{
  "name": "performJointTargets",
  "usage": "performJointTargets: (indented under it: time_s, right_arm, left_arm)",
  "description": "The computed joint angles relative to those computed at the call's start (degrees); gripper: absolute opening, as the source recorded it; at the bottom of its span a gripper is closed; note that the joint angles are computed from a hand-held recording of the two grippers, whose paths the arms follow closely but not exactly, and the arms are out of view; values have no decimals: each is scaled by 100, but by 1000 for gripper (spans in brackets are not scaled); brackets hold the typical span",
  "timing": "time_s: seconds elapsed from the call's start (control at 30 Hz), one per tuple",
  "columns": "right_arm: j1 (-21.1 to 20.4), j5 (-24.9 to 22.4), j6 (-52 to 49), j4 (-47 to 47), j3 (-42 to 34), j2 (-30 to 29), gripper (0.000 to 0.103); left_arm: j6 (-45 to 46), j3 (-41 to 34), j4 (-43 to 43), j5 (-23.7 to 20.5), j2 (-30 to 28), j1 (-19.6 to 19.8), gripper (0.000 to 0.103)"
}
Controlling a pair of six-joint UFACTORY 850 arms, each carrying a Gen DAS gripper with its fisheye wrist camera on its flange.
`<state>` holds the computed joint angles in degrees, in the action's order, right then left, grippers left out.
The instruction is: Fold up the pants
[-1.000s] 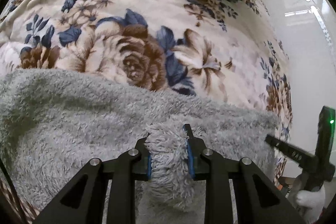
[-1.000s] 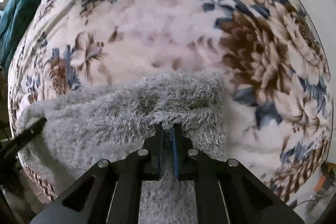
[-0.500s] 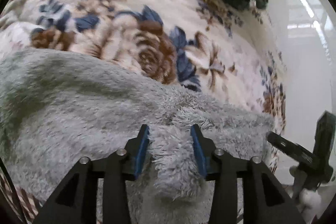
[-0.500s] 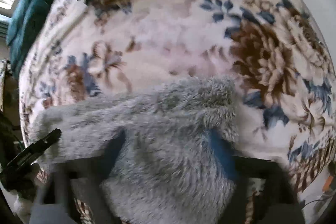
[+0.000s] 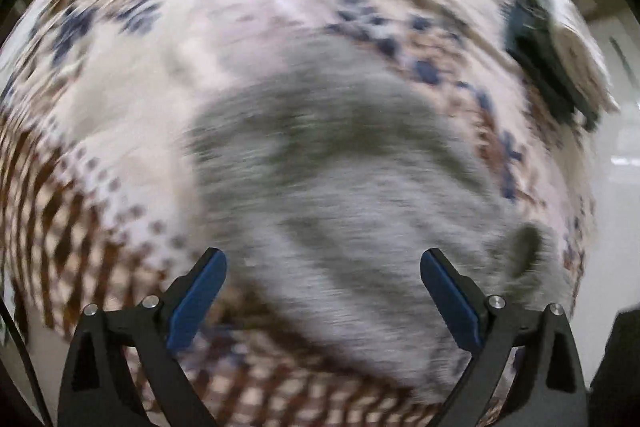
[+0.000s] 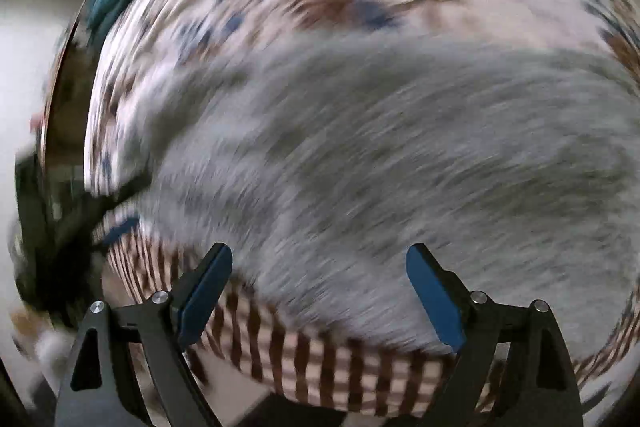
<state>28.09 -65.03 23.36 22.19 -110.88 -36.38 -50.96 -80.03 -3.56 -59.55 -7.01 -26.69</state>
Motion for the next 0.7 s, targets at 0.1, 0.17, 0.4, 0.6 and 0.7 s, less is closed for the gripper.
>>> performJointTargets:
  time_s: [0.1, 0.17, 0.4, 0.6, 0.7]
  right_arm:
    - [349, -287, -298, -318, -183, -239, 64]
    - [580, -490, -196, -931, -286, -381, 15]
    - [1001, -463, -329, -1749, -349, -301, 12]
    - [523, -247, -265, -373, -3, -193, 38]
    - [316, 46, 14, -222, 259, 36, 53]
  left_arm:
    - [-17, 238, 7, -100, 151, 99, 99]
    - [63, 314, 98, -190, 174, 107, 99]
    - [251, 481, -37, -11, 260, 218, 99]
    - [480, 990, -1347, 1347, 384, 746, 99]
    - [906, 1466, -2629, 2204, 396, 1106, 99]
